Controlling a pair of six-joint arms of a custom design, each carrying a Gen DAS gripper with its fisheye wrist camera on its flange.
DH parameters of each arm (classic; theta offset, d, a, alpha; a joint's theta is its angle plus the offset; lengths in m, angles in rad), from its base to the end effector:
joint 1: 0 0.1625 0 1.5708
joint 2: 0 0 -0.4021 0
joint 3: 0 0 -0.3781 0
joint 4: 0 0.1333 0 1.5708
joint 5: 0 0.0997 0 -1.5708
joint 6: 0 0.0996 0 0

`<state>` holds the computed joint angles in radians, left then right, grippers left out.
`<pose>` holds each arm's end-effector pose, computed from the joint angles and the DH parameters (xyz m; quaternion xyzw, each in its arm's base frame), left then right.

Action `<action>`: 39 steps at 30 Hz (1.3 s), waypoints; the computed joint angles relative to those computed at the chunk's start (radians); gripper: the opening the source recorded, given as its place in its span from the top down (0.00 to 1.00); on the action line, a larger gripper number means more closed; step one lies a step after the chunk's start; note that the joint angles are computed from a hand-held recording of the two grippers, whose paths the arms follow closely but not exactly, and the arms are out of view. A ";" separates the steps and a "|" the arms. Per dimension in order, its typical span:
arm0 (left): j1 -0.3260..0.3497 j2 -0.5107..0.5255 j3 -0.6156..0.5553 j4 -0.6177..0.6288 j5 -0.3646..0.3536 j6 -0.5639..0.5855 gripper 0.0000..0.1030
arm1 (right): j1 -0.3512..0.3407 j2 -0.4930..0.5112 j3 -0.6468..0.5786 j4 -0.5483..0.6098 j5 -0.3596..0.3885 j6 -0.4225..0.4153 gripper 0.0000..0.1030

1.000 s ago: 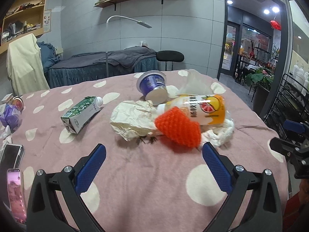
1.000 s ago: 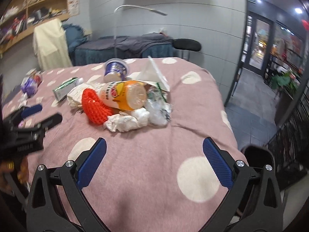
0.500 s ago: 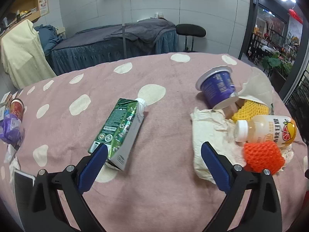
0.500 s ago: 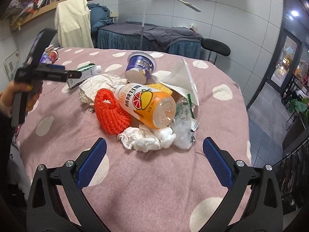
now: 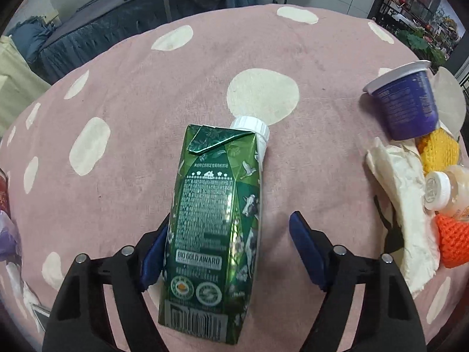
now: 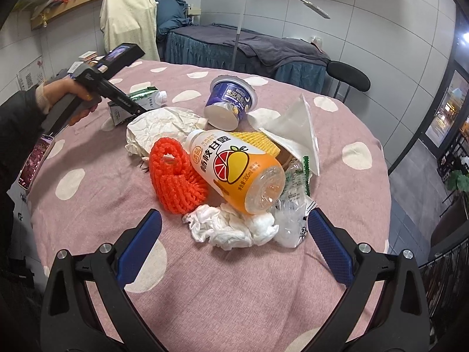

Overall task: Collect trash
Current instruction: 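Grasp the green juice carton with the left tool while the right tool grasps the lychee bottle, then carry both items to the black bin and open both tools to drop them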

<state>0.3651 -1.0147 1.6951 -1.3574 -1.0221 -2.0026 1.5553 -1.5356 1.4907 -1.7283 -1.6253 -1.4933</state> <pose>-0.4031 -0.3524 0.1352 -0.2289 0.8455 -0.2580 0.4076 0.1200 -0.5114 0.5039 0.6677 -0.7370 0.0550 0.0889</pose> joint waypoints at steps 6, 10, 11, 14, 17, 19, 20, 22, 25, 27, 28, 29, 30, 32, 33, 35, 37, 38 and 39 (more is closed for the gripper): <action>-0.007 -0.039 0.060 -0.098 0.039 -0.051 0.52 | 0.032 0.033 -0.013 -0.001 -0.030 -0.053 0.04; -0.040 -0.005 0.027 -0.060 0.053 -0.126 0.54 | 0.076 0.068 -0.026 -0.010 -0.065 -0.096 0.08; -0.055 0.007 0.021 -0.053 0.067 -0.147 0.54 | 0.088 0.074 -0.021 -0.018 -0.077 -0.118 0.10; -0.102 0.056 -0.009 -0.021 0.099 -0.223 0.54 | 0.129 0.082 0.032 -0.110 -0.135 -0.216 0.16; -0.139 0.126 -0.078 0.060 0.126 -0.311 0.54 | 0.170 0.098 0.086 -0.200 -0.228 -0.315 0.18; -0.162 0.167 -0.127 0.132 0.131 -0.373 0.54 | 0.191 0.108 0.116 -0.252 -0.279 -0.370 0.18; -0.176 0.191 -0.152 0.167 0.136 -0.406 0.54 | 0.201 0.115 0.128 -0.273 -0.308 -0.391 0.19; -0.198 0.233 -0.201 0.217 0.143 -0.459 0.54 | 0.213 0.121 0.166 -0.343 -0.345 -0.436 0.19; -0.214 0.266 -0.240 0.259 0.167 -0.518 0.54 | 0.222 0.131 0.205 -0.400 -0.388 -0.478 0.33; -0.219 0.281 -0.256 0.271 0.181 -0.536 0.54 | 0.223 0.132 0.231 -0.434 -0.410 -0.501 0.37; -0.221 0.291 -0.267 0.280 0.184 -0.541 0.54 | 0.219 0.129 0.243 -0.449 -0.410 -0.518 0.38; -0.224 0.304 -0.283 0.296 0.188 -0.550 0.54 | 0.215 0.123 0.251 -0.458 -0.402 -0.537 0.39; -0.224 0.315 -0.299 0.311 0.191 -0.558 0.54 | 0.210 0.116 0.255 -0.461 -0.388 -0.546 0.39; -0.225 0.324 -0.312 0.334 0.201 -0.579 0.54 | 0.206 0.113 0.236 -0.428 -0.369 -0.517 0.39; -0.230 0.329 -0.319 0.342 0.210 -0.595 0.54 | 0.202 0.108 0.227 -0.406 -0.359 -0.503 0.40; -0.239 0.344 -0.346 0.368 0.223 -0.617 0.54 | 0.194 0.103 0.201 -0.369 -0.332 -0.477 0.41; -0.243 0.369 -0.389 0.408 0.233 -0.630 0.54 | 0.183 0.097 0.179 -0.336 -0.303 -0.451 0.41; -0.244 0.382 -0.413 0.429 0.245 -0.633 0.54 | 0.176 0.095 0.167 -0.320 -0.286 -0.436 0.41; -0.246 0.397 -0.438 0.446 0.253 -0.635 0.54 | 0.169 0.092 0.153 -0.298 -0.271 -0.421 0.41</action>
<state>0.1190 -0.6177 1.2572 -0.9118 -0.7692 -2.6376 1.7241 -1.4440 1.6441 -2.0259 -1.8958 -1.9142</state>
